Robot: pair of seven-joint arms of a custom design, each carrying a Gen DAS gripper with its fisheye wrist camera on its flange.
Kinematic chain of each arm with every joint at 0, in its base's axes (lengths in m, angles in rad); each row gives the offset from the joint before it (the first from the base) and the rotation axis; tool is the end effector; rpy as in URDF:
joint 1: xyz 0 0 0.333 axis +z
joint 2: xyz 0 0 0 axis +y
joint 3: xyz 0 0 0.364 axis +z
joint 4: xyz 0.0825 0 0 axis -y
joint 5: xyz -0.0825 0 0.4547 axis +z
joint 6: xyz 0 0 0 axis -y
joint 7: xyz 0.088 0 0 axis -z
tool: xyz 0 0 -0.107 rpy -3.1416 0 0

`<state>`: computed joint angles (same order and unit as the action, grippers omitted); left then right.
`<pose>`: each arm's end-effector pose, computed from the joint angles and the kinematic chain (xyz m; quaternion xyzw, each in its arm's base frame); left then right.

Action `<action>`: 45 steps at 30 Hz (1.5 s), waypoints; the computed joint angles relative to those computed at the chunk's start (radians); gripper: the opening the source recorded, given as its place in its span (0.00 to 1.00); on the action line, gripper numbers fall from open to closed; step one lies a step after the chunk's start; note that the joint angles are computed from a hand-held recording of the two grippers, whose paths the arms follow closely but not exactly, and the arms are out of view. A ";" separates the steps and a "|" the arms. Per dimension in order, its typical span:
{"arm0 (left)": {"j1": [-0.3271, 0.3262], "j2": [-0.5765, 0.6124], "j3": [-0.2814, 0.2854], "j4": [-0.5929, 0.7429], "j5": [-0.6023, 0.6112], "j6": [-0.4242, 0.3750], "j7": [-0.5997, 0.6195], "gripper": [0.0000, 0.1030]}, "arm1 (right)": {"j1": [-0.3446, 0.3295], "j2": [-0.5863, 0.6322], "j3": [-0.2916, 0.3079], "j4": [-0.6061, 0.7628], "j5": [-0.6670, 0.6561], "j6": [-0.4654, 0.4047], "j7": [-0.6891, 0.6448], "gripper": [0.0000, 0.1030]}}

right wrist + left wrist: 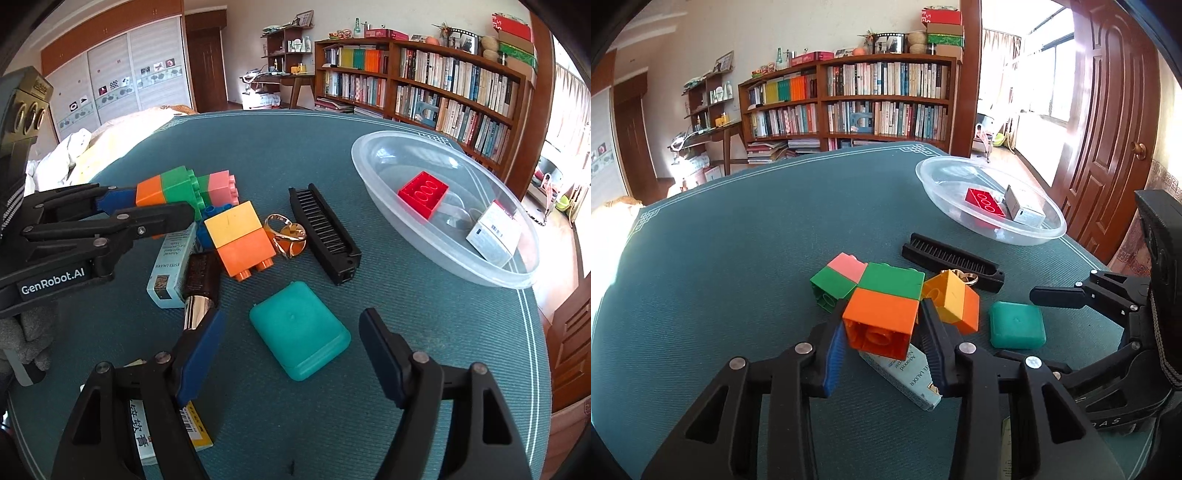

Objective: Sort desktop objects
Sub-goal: 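Move the left tool to the orange-green brick while the right tool approaches the teal case, then close the left tool on the orange-green brick while the right tool grasps the teal case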

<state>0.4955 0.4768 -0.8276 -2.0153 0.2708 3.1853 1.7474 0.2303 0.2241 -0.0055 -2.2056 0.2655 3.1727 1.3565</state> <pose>0.6865 -0.2003 0.3845 -0.4324 0.7924 -0.3804 0.2010 0.6444 0.1229 0.3579 -0.7129 0.6003 -0.2221 0.2865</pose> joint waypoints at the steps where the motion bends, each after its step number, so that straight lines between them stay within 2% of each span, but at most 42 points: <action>1: -0.002 -0.004 0.000 -0.003 0.001 0.009 0.000 0.39 | -0.018 0.001 0.017 0.004 0.011 -0.009 -0.007 0.77; 5: 0.015 -0.005 -0.018 -0.010 0.023 0.018 -0.004 0.39 | -0.098 0.007 0.096 0.019 0.082 -0.041 -0.059 0.74; 7: 0.024 -0.003 -0.026 -0.012 0.031 0.016 -0.009 0.39 | -0.103 0.006 0.100 0.019 0.105 -0.040 -0.068 0.71; 10: 0.031 0.001 -0.028 -0.008 0.032 0.008 -0.019 0.39 | -0.168 0.006 0.166 0.020 0.188 -0.033 -0.121 0.63; 12: 0.036 0.004 -0.032 -0.005 0.027 0.003 -0.022 0.39 | -0.161 0.006 0.160 0.021 0.205 -0.031 -0.131 0.62; 17: 0.050 0.012 -0.046 0.000 0.012 -0.006 -0.020 0.39 | 0.042 0.009 -0.057 0.018 0.046 -0.038 0.016 0.61; 22: 0.055 0.014 -0.053 -0.003 0.006 -0.005 -0.009 0.39 | 0.335 0.027 -0.372 0.015 -0.235 -0.051 0.262 0.61; 23: 0.056 0.014 -0.054 -0.005 0.005 -0.004 -0.008 0.39 | 0.363 0.030 -0.403 0.014 -0.269 -0.051 0.292 0.61; 29: 0.061 0.015 -0.056 -0.003 0.004 -0.002 -0.015 0.39 | 0.377 0.027 -0.430 0.007 -0.371 -0.034 0.385 0.58; 30: 0.064 0.017 -0.059 -0.003 0.004 -0.003 -0.015 0.39 | 0.372 0.023 -0.427 0.000 -0.381 -0.025 0.394 0.57; 32: 0.069 0.022 -0.065 0.000 0.003 -0.008 -0.014 0.39 | 0.311 0.012 -0.364 -0.014 -0.362 0.007 0.374 0.54; 33: 0.068 0.022 -0.064 0.000 0.002 -0.008 -0.013 0.39 | 0.263 0.005 -0.313 -0.018 -0.337 0.019 0.349 0.48; 35: 0.071 0.025 -0.068 0.000 0.002 -0.008 -0.009 0.36 | 0.154 -0.003 -0.195 -0.023 -0.270 0.029 0.294 0.47; 38: 0.062 0.022 -0.060 -0.001 0.002 -0.003 -0.010 0.36 | 0.129 -0.003 -0.163 -0.027 -0.220 0.040 0.256 0.47; 42: 0.067 0.033 -0.066 0.002 0.005 -0.002 -0.008 0.37 | 0.186 0.004 -0.214 -0.020 -0.192 0.024 0.229 0.47; 45: 0.080 0.050 -0.082 0.012 0.008 -0.023 -0.001 0.37 | 0.120 0.005 -0.145 -0.009 -0.156 -0.001 0.186 0.47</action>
<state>0.5751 0.5269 -0.9101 -2.0029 0.2787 3.1624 1.7460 0.3502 0.2295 -0.1506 -2.2148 0.1096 3.1721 1.5423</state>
